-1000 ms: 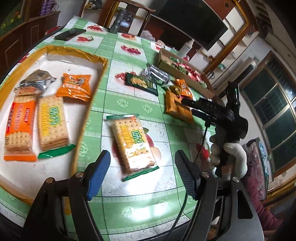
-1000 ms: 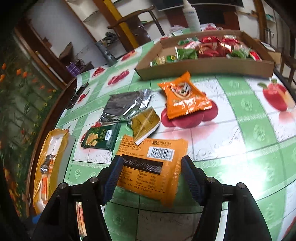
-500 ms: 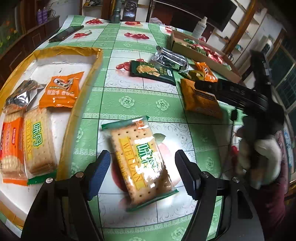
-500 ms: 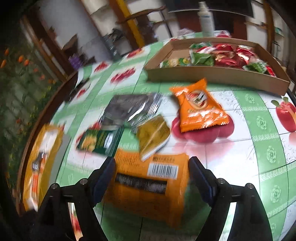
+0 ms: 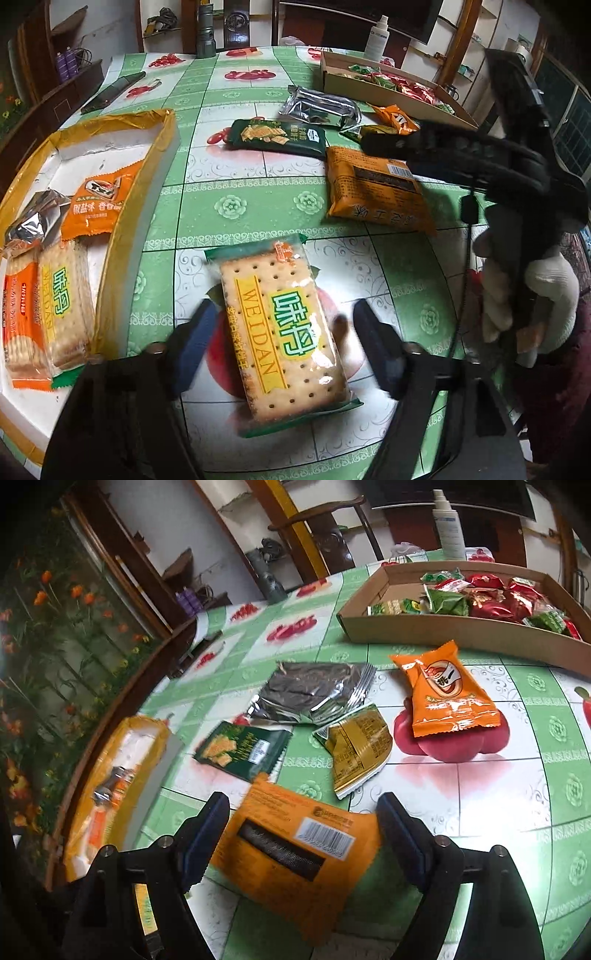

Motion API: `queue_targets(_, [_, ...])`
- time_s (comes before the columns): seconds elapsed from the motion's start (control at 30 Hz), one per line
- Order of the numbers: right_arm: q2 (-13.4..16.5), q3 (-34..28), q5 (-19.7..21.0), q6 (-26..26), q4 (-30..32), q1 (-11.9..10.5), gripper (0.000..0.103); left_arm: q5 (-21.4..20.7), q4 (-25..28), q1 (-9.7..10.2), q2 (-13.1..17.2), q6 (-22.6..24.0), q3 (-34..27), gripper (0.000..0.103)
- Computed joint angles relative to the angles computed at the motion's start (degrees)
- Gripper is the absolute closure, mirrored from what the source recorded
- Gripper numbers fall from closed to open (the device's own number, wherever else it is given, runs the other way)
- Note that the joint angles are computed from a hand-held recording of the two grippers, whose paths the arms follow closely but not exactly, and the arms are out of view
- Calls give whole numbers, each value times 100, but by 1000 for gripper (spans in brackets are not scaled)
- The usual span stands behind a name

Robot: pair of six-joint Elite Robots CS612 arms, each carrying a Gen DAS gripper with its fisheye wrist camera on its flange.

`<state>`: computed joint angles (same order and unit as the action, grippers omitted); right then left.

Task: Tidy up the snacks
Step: 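Grasp another WEIDAN cracker pack with the left tool while the right tool grasps the rectangular orange pack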

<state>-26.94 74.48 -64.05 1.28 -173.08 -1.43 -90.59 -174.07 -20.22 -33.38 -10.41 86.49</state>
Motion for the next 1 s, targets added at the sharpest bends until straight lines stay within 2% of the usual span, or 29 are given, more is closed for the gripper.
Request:
queue_targets(0.1, [-13,3,-213,-259,80,62,17,165,42,-49,9,160,-14,21])
queue_targets(0.17, [-45,49,-511,-507,102,141,16,286,30,-77,8,208,2,22])
queue_targets(0.2, [-69,82,-772,-679,104,207,15,454,-8,-107,-2,242,35,31])
queue_targets(0.23, [-80,130,-859,-724,9,236,9,534,-56,-119,-7,276,59,45])
queue_targets(0.3, [-113,162,-829,-778,155,263,5,415,-210,-83,-24,252,121,56])
queue_targets(0.43, [-206,128,-1016,-558,658,321,5,215,-445,-17,-5,157,169,57])
queue_targets(0.53, [-276,63,-1012,-408,1176,360,5,266,-482,-35,0,173,180,56])
queue_targets(0.57, [-281,34,-1104,-378,1274,392,5,280,-481,-41,-2,186,186,56])
queue_targets(0.63, [-263,-32,-1421,-374,1393,487,4,239,-456,-46,1,262,175,48])
queue_targets(0.73, [-213,-79,-1906,-216,1306,621,1,194,-455,-43,3,300,168,47])
queue_targets(0.87, [-160,-145,-2384,-330,1304,741,0,-257,-644,81,24,82,181,47])
queue_targets(0.93, [-177,-96,-2395,-344,1230,740,7,-312,-723,115,26,-16,202,57])
queue_targets(0.97, [-206,-26,-2357,-337,1121,724,12,-387,-754,133,28,-28,207,57])
queue_targets(1.0, [-241,47,-2296,-336,1026,705,22,-451,-776,147,33,-46,205,57])
